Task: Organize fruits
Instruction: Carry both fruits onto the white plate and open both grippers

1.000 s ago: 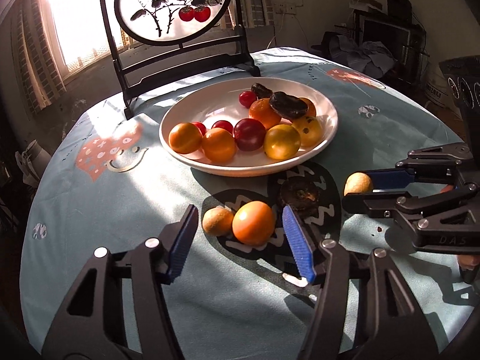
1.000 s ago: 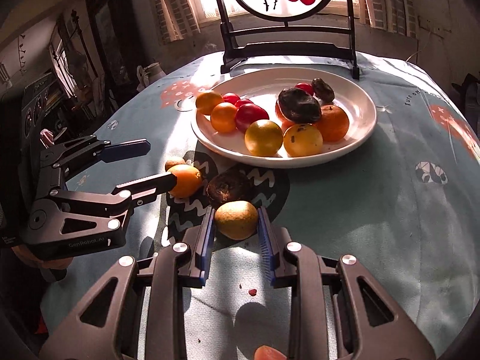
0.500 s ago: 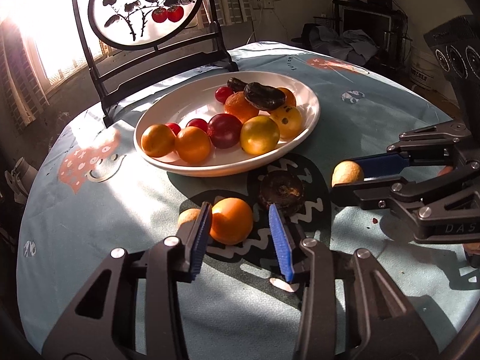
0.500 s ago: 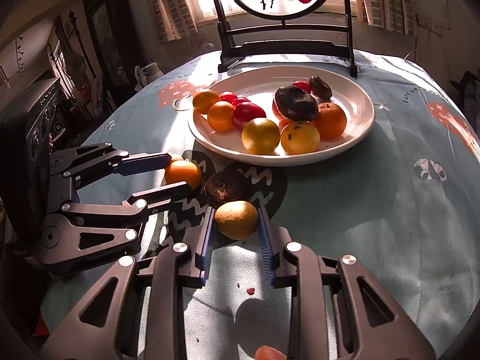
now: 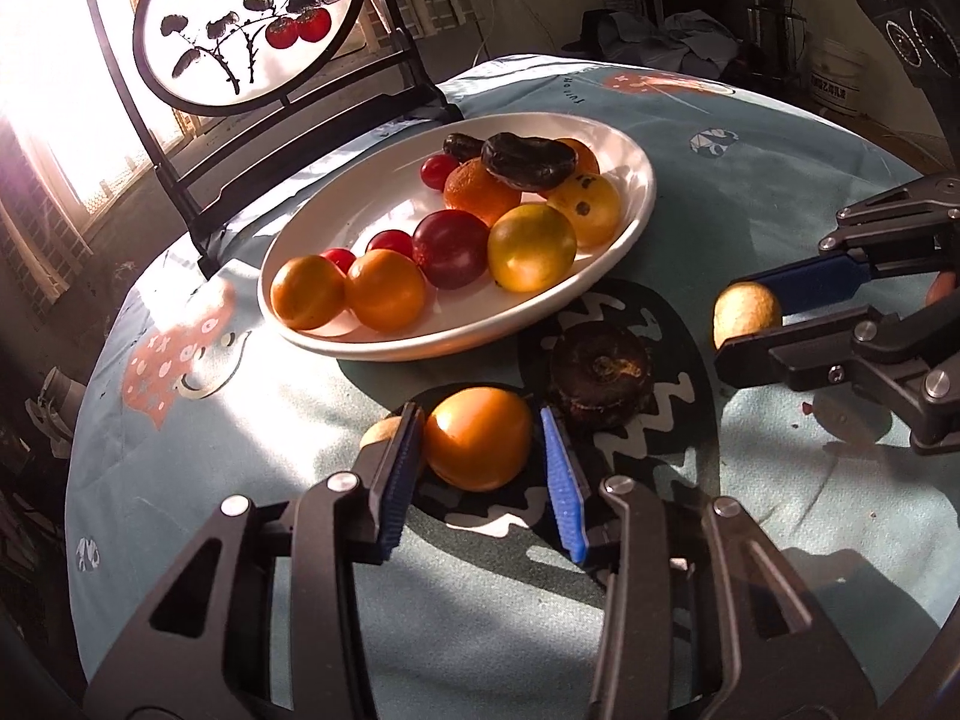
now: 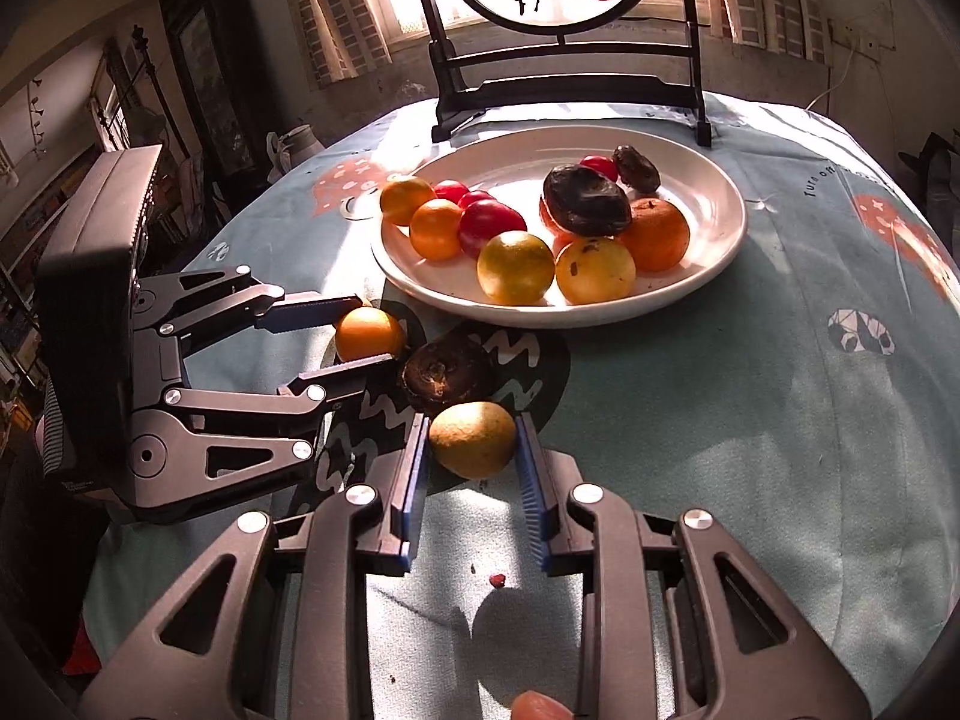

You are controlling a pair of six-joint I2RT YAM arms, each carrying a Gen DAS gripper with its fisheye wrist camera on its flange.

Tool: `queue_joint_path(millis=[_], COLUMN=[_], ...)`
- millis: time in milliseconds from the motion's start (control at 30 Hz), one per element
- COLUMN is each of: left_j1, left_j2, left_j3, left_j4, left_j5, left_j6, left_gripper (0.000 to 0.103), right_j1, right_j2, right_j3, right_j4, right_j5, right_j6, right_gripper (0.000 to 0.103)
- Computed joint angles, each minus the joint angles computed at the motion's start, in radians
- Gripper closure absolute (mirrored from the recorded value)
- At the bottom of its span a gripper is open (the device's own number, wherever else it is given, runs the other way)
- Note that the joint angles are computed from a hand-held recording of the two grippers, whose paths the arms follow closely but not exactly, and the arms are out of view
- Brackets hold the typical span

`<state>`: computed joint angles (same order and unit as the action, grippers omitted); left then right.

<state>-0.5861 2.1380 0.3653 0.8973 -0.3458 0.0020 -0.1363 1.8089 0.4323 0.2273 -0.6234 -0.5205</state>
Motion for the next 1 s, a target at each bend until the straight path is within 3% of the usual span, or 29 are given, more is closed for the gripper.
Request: queue_joint_path(millis=[167,700,900,1000], left_j1=[-0.046,-0.076,-0.016,0.055], left_j2=[0.014,-0.073,-0.180,-0.250], left_j3=[0.006,-0.070,-0.136,-0.146], left_j4=[-0.012,0.017,0.048,0.037], left_j5=[-0.077,-0.031,0.100,0.197], left_j6=[-0.021,-0.081,-0.136,-0.186], left_gripper=[0.064,0.065,0.065,0.065], right_j1=[-0.001,-0.011,-0.047,-0.059], right_j2=[0.000,-0.021,-0.050,-0.053], right_j3=[0.001,-0.019,-0.021,-0.026], right_j4=[0.003,0.017,0.010,0.095], right_j5=[0.002,-0.039,-0.124,-0.155], right_j6=[0.003,-0.017,-0.023,0.054], right_gripper=[0.075,0.075,0.074,0.074])
